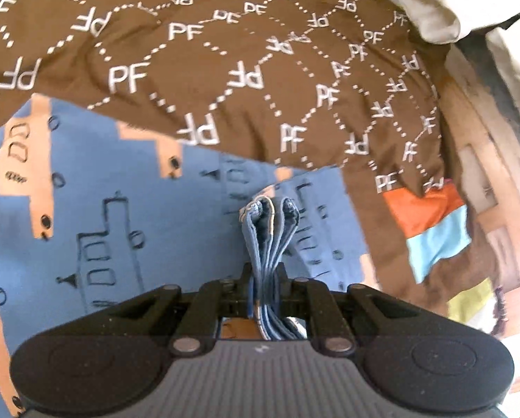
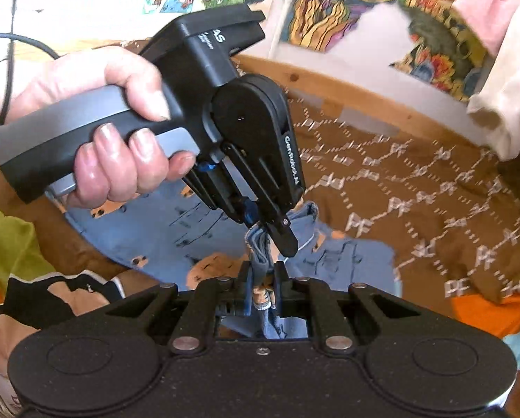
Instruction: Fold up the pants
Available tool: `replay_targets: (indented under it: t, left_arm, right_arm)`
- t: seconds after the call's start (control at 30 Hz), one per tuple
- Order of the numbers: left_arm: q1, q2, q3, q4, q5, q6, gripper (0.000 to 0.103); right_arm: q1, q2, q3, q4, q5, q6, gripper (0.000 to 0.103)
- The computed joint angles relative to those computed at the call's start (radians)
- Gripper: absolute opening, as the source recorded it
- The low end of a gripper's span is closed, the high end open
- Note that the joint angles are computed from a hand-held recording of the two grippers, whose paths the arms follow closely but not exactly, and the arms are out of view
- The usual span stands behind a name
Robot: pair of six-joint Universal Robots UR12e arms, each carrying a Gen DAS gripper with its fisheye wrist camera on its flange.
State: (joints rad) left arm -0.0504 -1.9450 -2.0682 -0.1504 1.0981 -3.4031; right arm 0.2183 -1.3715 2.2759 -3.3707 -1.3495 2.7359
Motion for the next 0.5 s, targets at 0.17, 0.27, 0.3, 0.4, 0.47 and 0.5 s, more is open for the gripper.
replay_targets:
  t: [0.17, 0.27, 0.3, 0.4, 0.47, 0.5]
  left_arm:
    - [0.01, -0.011, -0.029, 0.081, -0.009, -0.009, 0.026]
    - [0.013, -0.012, -0.034, 0.092, -0.011, -0.003, 0.027]
    - [0.014, -0.012, -0.035, 0.092, -0.012, -0.003, 0.027]
    - [0.012, -0.013, -0.035, 0.099, -0.01, -0.025, 0.027]
    - [0.011, -0.013, -0.036, 0.103, -0.007, -0.035, 0.026]
    - [0.01, -0.013, -0.036, 0.105, -0.004, -0.038, 0.025]
  right_arm:
    - [0.01, 0.009, 0.0, 0.02, -0.008, 0.012, 0.015]
    - [0.012, 0.01, -0.003, 0.028, -0.023, 0.018, 0.021]
    - [0.011, 0.01, -0.002, 0.029, -0.025, 0.021, 0.023]
    - [0.008, 0.012, -0.007, 0.041, -0.028, 0.038, 0.025]
    - [0.008, 0.013, -0.008, 0.043, -0.027, 0.041, 0.025]
    - [0.009, 0.013, -0.008, 0.044, -0.026, 0.037, 0.025]
